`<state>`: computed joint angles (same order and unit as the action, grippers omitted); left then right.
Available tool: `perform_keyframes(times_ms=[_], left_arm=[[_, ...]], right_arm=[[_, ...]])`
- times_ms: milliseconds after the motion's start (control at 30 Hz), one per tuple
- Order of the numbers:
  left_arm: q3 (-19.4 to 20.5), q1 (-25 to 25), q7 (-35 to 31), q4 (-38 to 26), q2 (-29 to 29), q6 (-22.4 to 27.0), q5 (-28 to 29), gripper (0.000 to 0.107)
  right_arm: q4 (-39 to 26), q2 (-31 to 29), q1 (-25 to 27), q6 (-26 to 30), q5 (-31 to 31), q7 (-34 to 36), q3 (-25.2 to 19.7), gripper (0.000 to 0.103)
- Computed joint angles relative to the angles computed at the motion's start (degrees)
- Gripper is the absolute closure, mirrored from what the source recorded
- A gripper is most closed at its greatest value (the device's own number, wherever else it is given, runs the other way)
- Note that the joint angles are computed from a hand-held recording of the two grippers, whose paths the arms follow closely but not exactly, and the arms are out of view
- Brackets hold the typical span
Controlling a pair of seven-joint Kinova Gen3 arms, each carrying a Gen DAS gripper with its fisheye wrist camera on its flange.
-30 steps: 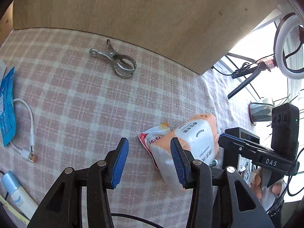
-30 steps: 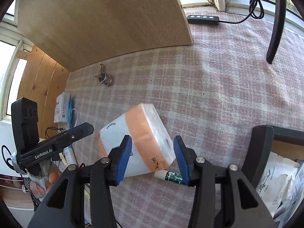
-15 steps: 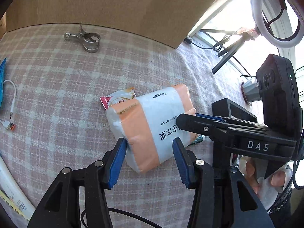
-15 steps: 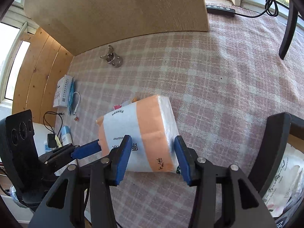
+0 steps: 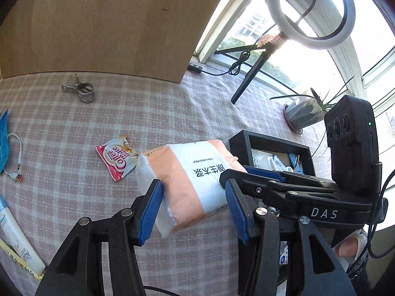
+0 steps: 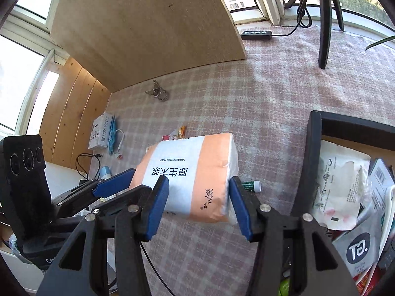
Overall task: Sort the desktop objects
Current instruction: 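Carry the tissue pack into the tray and open both tools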
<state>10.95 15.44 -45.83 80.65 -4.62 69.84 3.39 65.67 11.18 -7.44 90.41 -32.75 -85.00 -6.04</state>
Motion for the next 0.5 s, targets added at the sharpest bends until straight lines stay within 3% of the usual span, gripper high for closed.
perform_keyframes(times_ms=[233, 500], left_arm=[[2.8, 4.8, 1.0, -7.9, 6.3, 0.0, -2.3, 0.056], [2.8, 14.2, 0.4, -21.9, 17.1, 1.8, -4.3, 0.056]], right_arm=[[-0.1, -2.7, 7.4, 3.4, -3.3, 3.1, 3.9, 0.052], [-6.4, -1.5, 17.7, 8.2, -5.0, 5.9, 8.1, 0.052]])
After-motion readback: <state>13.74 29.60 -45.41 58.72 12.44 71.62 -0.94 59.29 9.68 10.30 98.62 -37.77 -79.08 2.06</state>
